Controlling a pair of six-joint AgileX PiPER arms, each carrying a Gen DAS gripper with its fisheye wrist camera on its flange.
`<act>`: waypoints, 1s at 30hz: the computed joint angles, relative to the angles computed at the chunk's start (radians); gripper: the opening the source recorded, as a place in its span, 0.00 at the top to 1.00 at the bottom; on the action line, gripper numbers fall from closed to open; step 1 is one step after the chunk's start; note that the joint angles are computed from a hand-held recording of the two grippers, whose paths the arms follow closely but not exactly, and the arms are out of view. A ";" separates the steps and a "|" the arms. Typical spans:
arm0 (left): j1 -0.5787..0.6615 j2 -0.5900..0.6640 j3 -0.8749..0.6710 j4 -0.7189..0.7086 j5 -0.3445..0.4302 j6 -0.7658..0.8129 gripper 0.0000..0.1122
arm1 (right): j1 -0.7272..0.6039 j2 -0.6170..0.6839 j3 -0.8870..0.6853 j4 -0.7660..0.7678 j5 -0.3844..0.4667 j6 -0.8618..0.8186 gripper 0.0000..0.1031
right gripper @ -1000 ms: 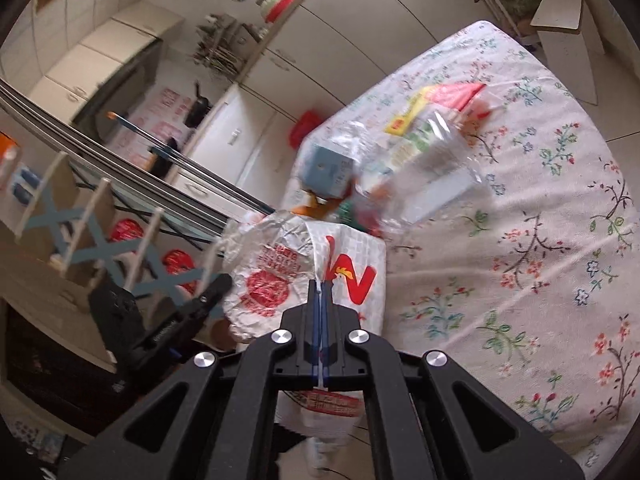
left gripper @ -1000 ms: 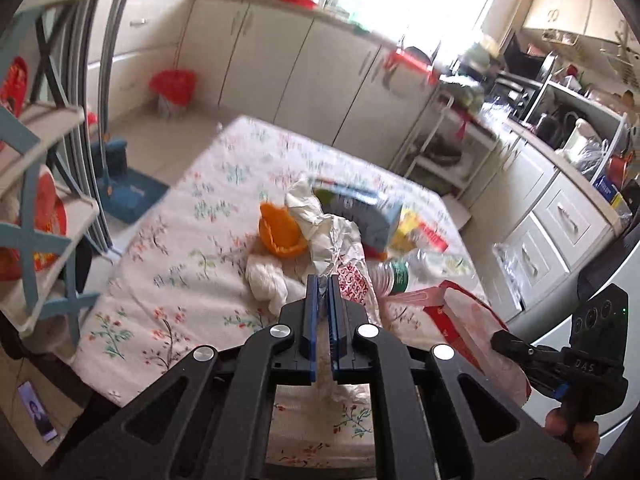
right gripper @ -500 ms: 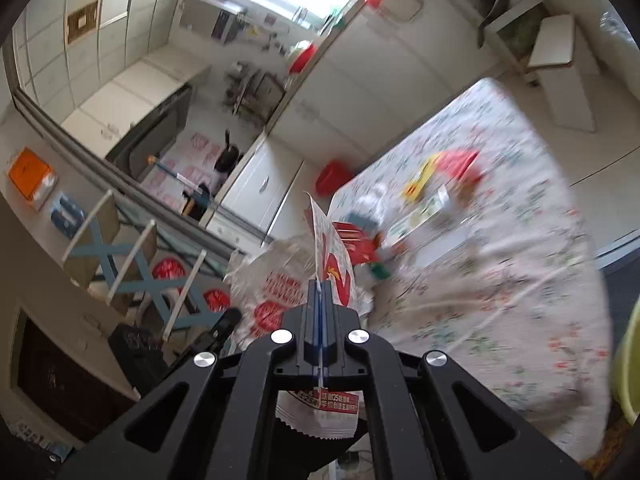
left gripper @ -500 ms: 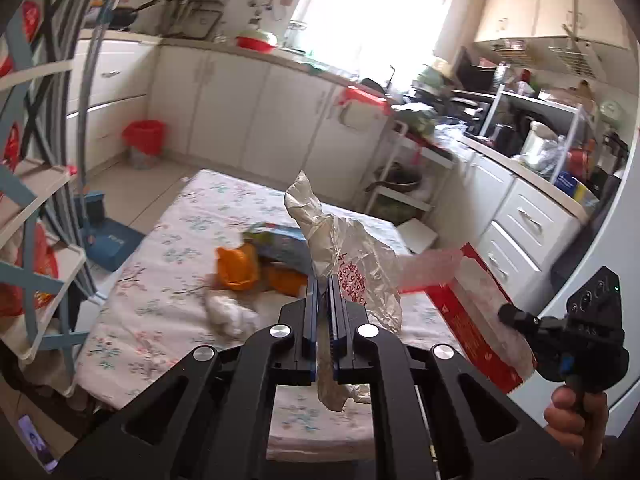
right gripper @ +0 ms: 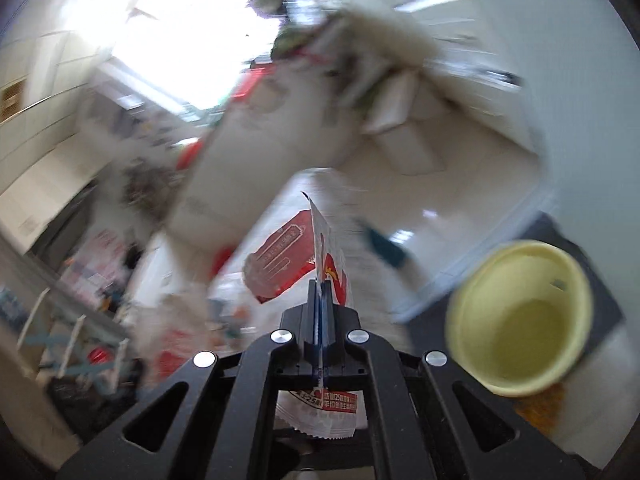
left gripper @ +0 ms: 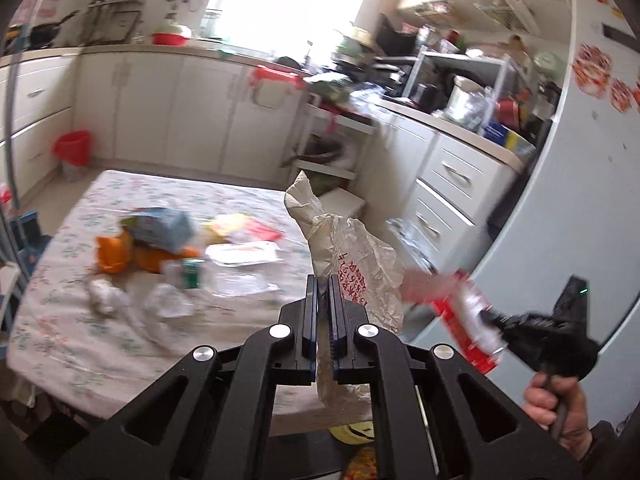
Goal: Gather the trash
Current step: 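Carry the paper bag with the right tool and drop it into the yellow bucket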
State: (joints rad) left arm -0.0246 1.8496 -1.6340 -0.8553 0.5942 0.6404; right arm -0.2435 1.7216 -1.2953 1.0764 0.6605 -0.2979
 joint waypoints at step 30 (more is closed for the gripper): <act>-0.357 0.255 -0.205 0.404 0.033 -0.352 0.96 | 0.022 0.125 -0.304 -0.739 -0.050 0.546 0.31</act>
